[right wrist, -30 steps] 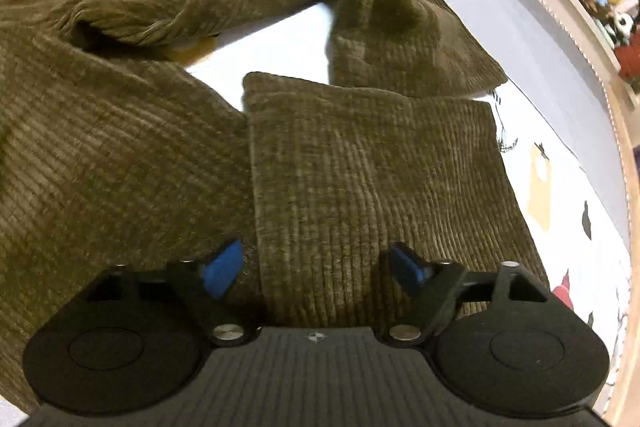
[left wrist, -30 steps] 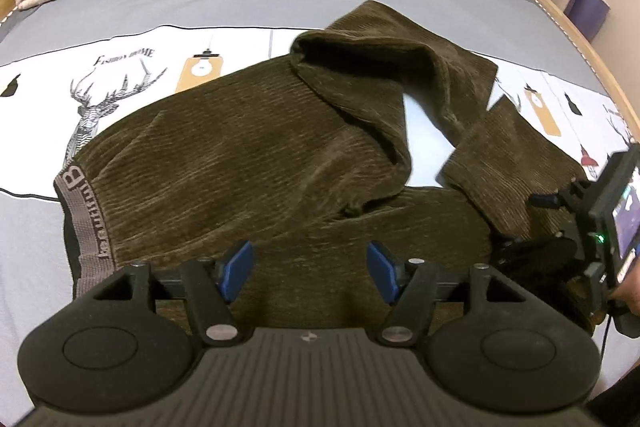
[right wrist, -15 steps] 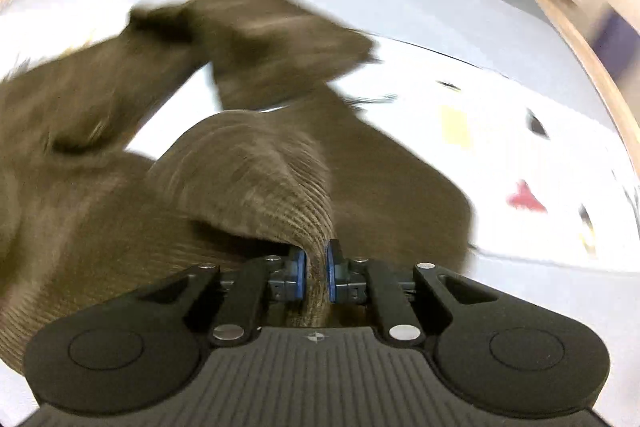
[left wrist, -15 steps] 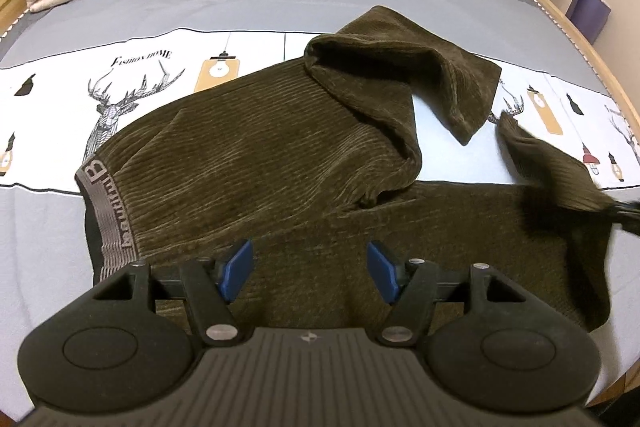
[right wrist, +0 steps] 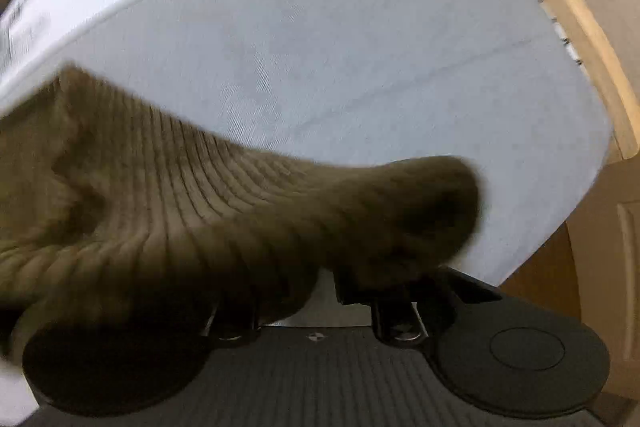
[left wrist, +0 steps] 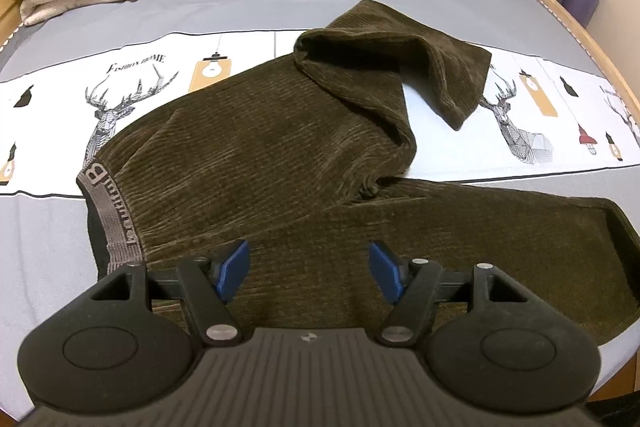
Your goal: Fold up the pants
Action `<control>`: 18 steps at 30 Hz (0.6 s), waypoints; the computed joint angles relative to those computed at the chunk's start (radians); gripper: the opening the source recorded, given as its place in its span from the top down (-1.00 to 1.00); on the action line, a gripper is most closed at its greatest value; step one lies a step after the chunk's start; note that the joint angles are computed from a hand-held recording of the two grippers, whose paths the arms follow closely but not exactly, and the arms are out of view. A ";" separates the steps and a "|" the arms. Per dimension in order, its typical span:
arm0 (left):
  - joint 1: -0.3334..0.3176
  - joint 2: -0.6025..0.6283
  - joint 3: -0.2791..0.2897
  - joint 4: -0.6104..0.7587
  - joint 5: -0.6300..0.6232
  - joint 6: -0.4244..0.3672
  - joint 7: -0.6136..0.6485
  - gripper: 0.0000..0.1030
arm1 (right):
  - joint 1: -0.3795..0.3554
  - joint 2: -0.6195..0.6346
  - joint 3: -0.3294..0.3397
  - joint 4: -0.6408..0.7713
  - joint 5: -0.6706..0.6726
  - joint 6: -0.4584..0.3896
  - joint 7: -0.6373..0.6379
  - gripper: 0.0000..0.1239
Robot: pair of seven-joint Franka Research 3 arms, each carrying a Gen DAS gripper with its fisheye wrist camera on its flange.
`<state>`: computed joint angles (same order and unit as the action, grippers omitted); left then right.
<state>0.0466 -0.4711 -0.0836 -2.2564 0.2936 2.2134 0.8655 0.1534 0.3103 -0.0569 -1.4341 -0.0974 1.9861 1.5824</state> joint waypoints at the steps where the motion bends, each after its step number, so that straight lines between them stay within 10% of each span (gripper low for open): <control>1: -0.001 0.007 -0.002 0.005 0.003 -0.003 0.003 -0.42 | -0.014 -0.013 0.002 -0.015 0.035 0.028 -0.004 0.66; 7: -0.007 0.035 -0.009 0.019 0.007 -0.007 0.014 -0.45 | -0.065 -0.088 -0.016 -0.147 0.186 0.366 0.116 0.66; 11: -0.010 0.055 -0.011 0.029 0.014 -0.015 0.025 -0.46 | -0.038 -0.003 -0.068 -0.021 -0.023 0.141 0.353 0.60; 15: -0.016 0.061 -0.005 0.028 0.005 -0.009 0.044 -0.49 | -0.084 -0.042 -0.032 -0.084 0.085 0.248 0.295 0.27; 18: -0.030 0.070 0.003 0.027 -0.027 -0.006 0.078 -0.51 | -0.071 0.013 -0.038 -0.017 0.042 0.146 0.309 0.11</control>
<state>0.0169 -0.4013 -0.0804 -2.2292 0.2671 2.2077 0.9435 0.0824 0.3230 -0.0952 -1.4514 -0.0551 2.1325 1.8913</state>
